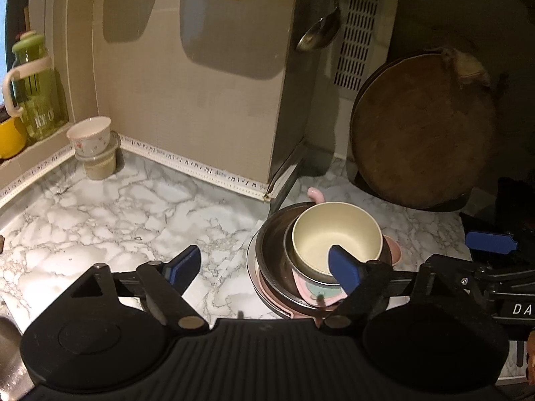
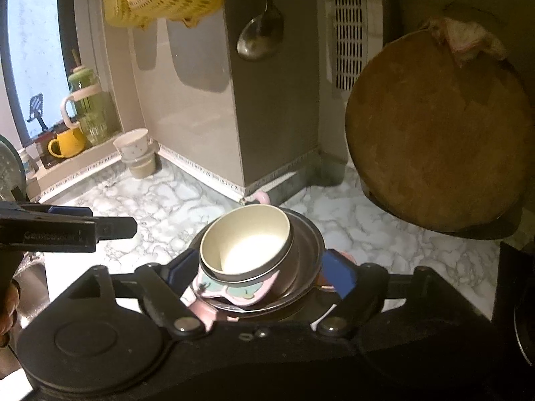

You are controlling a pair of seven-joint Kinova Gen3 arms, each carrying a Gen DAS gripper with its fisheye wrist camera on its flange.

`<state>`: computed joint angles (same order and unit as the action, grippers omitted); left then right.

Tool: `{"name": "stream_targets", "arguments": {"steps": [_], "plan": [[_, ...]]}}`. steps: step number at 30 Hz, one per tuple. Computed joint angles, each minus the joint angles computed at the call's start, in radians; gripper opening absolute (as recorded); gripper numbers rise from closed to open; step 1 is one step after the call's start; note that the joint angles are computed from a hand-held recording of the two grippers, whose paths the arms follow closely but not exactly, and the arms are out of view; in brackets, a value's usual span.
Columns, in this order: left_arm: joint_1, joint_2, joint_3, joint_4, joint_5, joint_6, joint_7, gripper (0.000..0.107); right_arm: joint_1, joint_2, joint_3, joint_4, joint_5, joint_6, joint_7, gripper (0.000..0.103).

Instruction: Organize plates and bowls

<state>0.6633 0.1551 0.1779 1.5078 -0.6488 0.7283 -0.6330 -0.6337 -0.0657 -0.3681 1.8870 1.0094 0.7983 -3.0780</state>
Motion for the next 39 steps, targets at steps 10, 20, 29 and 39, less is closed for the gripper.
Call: {"name": "stream_targets", "arguments": {"steps": [10, 20, 29, 39], "plan": [[0.016, -0.053, 0.026, 0.087, -0.135, -0.045, 0.148, 0.103, -0.034, -0.025, -0.062, 0.078, 0.148, 0.059, -0.24, 0.102], [0.003, -0.078, 0.06, 0.138, -0.141, -0.063, 0.19, 0.103, -0.119, -0.003, -0.101, 0.114, 0.233, 0.232, -0.373, 0.103], [0.021, -0.086, 0.085, 0.161, -0.23, -0.036, 0.27, 0.103, -0.182, -0.005, -0.09, 0.142, 0.262, 0.287, -0.433, 0.103], [0.018, -0.092, 0.099, 0.167, -0.236, -0.034, 0.272, 0.103, -0.198, 0.0, -0.089, 0.136, 0.276, 0.3, -0.417, 0.103]]}}
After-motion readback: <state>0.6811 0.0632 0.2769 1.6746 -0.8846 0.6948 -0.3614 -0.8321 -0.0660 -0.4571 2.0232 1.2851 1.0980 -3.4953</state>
